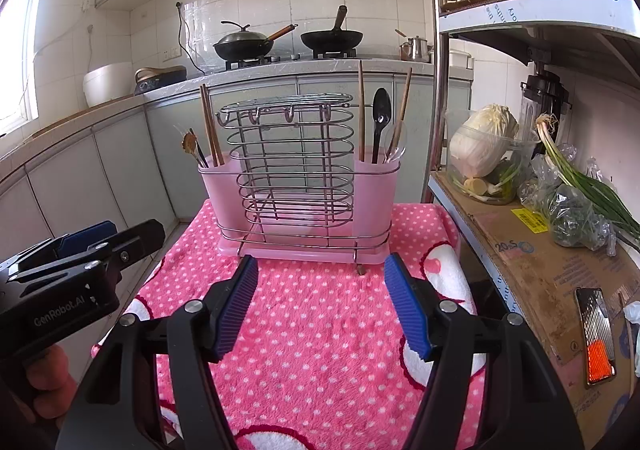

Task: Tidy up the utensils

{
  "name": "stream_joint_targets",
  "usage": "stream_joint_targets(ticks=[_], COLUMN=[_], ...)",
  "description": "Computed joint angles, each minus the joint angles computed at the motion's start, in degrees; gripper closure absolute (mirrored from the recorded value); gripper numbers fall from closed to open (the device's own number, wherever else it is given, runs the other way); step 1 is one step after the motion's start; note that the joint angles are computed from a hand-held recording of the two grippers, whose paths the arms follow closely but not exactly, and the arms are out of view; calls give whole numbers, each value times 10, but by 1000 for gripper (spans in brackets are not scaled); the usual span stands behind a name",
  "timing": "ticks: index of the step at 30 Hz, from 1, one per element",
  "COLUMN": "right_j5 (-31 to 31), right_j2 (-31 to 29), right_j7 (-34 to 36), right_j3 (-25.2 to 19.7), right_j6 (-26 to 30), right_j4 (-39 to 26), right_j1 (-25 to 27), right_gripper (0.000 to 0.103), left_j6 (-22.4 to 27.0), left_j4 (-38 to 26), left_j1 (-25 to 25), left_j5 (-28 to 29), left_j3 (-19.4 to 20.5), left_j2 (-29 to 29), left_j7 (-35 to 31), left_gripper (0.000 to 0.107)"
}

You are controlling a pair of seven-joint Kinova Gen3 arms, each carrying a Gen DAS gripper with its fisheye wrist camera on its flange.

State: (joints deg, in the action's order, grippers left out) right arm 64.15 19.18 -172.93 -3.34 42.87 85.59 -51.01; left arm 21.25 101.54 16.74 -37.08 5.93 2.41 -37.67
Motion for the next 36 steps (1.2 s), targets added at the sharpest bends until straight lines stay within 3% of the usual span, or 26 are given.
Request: stream_joint_targets(ticks=[36], right_j5=[-27], right_j2=[3], right_j7=[34], right_j3=[6], right_j6=[-18], right_j4=[-4], right_j1=[12], right_gripper=[37], left_j6=[1], left_j4=[-10], left_j1=[5], left_j5=[34], left_j3=[-9], left_j2=[14], left_j7=[-44], left_gripper=[39])
